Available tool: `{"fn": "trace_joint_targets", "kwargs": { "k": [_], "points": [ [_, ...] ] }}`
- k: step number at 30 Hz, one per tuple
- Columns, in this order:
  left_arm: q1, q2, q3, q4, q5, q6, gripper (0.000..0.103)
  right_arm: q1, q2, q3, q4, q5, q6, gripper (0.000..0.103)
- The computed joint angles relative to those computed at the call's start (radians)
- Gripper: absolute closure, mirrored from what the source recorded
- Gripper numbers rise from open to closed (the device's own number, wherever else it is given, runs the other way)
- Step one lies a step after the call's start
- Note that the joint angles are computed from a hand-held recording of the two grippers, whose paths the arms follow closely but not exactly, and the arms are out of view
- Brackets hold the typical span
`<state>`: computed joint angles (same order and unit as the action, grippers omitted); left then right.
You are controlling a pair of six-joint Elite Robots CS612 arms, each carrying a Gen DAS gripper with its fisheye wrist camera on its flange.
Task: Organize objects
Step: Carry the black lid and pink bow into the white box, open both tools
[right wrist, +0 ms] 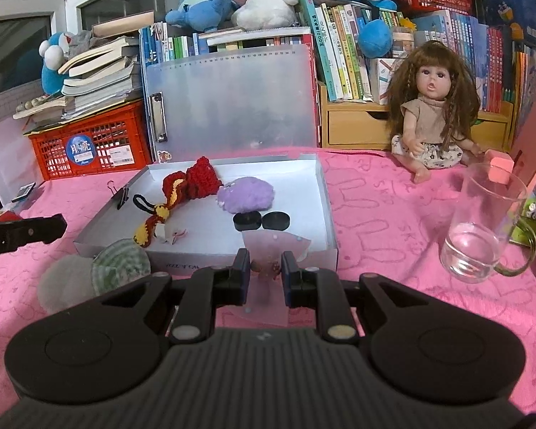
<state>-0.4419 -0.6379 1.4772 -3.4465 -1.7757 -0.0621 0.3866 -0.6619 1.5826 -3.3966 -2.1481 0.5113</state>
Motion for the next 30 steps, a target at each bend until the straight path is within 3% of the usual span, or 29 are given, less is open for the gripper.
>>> {"fn": "trace_joint_targets", "kwargs": {
  "k": [9, 30],
  "points": [
    [-0.006, 0.033, -0.078, 0.045, 0.016, -0.015, 0.073, -0.012, 0.009, -0.031, 0.033, 0.006, -0.018, 0.081],
    [-0.013, 0.125, -0.257, 0.227, 0.048, -0.07, 0.073, -0.066, 0.026, -0.089, 0.141, 0.109, 0.034, 0.081]
  ]
}}
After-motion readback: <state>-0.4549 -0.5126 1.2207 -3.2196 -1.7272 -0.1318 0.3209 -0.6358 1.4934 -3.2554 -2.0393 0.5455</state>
